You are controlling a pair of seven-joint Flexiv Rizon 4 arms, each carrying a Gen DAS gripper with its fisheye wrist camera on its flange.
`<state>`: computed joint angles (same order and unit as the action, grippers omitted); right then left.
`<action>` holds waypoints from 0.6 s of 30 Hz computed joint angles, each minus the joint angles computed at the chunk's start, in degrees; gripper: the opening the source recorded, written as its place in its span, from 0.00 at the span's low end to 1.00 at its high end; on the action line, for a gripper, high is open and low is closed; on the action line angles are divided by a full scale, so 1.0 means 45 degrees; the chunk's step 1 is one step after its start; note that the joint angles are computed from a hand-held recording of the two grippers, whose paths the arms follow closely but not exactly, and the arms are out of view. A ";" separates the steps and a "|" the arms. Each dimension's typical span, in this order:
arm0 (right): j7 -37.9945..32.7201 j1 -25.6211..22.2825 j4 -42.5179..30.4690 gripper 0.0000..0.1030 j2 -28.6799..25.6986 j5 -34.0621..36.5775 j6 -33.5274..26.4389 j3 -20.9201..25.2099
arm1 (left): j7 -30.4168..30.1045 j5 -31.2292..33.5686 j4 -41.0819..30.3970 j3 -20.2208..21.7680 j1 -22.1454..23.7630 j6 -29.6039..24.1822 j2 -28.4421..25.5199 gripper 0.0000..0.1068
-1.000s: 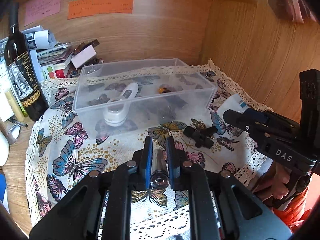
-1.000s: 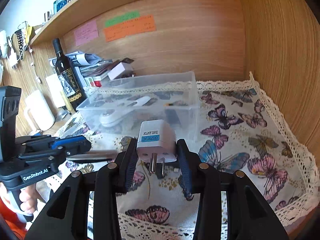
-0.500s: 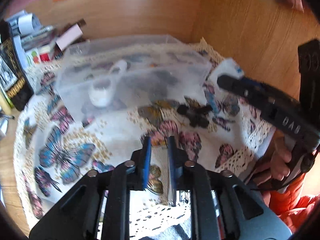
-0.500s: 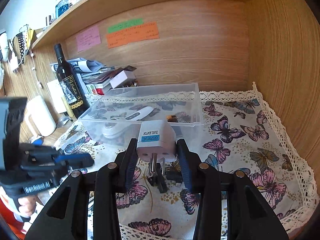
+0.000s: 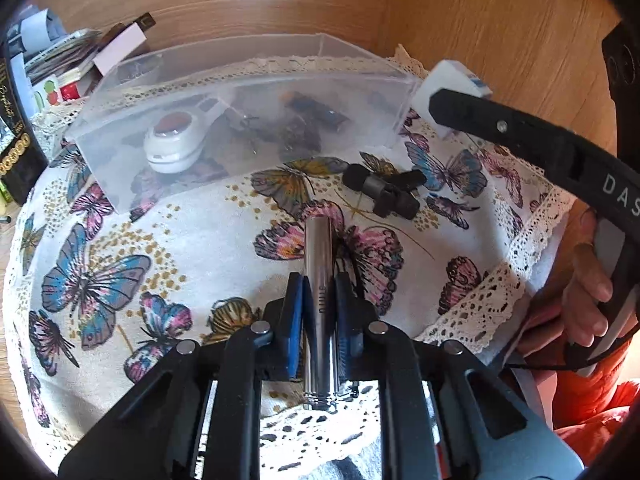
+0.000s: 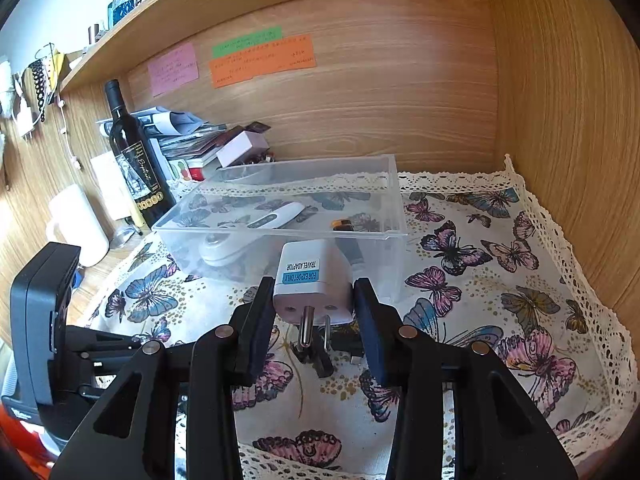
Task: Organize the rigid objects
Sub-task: 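Carry the tube and adapter into the clear box while both grippers release them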
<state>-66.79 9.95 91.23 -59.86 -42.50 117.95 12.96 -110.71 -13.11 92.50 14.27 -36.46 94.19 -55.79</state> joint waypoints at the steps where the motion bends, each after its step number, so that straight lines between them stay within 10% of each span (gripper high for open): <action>1: -0.0024 0.0023 0.0003 0.35 0.0003 0.0039 0.0021 -0.0026 | -0.0083 -0.0024 0.0076 0.0058 -0.0035 0.0121 0.0044 0.14; 18: -0.0469 0.0698 -0.0593 0.35 0.0142 0.1078 0.0409 -0.0677 | 0.0959 -0.1882 0.0972 0.2327 -0.1405 0.1845 0.0895 0.14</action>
